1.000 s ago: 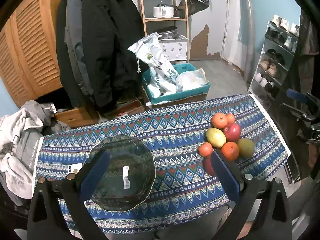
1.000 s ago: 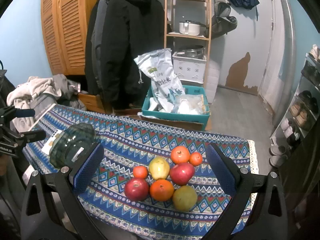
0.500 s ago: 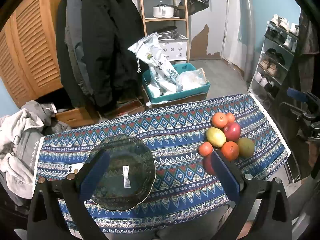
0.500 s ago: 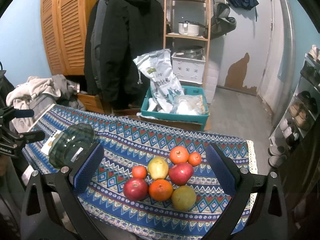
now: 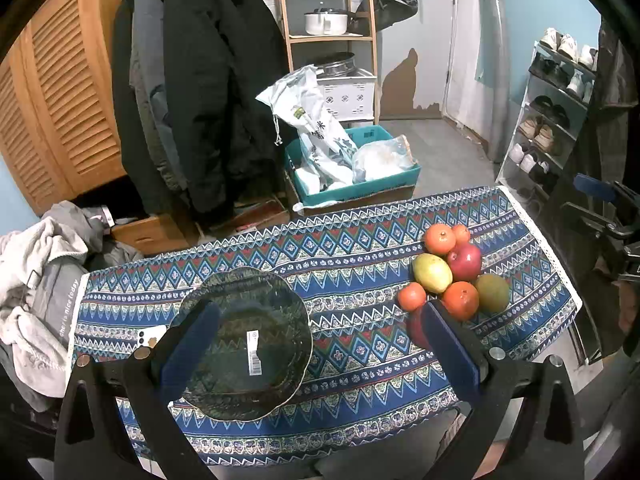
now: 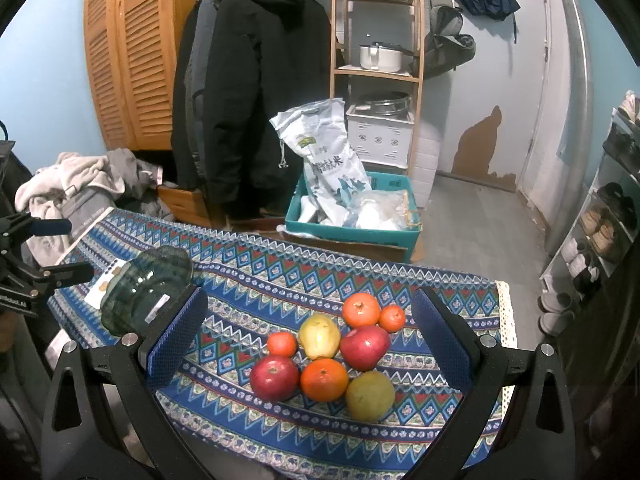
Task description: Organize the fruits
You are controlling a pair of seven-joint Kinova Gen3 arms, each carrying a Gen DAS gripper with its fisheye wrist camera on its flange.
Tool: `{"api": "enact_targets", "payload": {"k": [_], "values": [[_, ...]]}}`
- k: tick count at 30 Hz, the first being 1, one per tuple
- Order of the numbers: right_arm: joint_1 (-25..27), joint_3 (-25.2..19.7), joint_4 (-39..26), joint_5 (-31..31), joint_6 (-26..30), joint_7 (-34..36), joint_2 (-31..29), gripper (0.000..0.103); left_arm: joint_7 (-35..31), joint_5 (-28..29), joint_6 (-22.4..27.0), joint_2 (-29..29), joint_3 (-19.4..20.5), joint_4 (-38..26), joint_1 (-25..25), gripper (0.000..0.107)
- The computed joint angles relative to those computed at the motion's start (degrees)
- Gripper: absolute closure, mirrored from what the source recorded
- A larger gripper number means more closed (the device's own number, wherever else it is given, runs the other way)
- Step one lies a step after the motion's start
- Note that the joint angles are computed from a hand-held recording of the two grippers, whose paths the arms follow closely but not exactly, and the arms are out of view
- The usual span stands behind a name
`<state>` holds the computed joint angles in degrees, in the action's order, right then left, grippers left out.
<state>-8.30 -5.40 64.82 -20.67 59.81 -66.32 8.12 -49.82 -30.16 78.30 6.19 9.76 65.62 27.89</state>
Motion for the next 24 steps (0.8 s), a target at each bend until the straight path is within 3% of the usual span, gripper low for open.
{"api": "enact_targets", "payload": {"k": [24], "values": [[-0.64, -0.20, -0.85, 0.81, 1.46, -0.26, 0.25, 0.002, 0.18, -1.86, 0.62, 0.99, 0.24, 0.05, 1.86, 0.005]]}}
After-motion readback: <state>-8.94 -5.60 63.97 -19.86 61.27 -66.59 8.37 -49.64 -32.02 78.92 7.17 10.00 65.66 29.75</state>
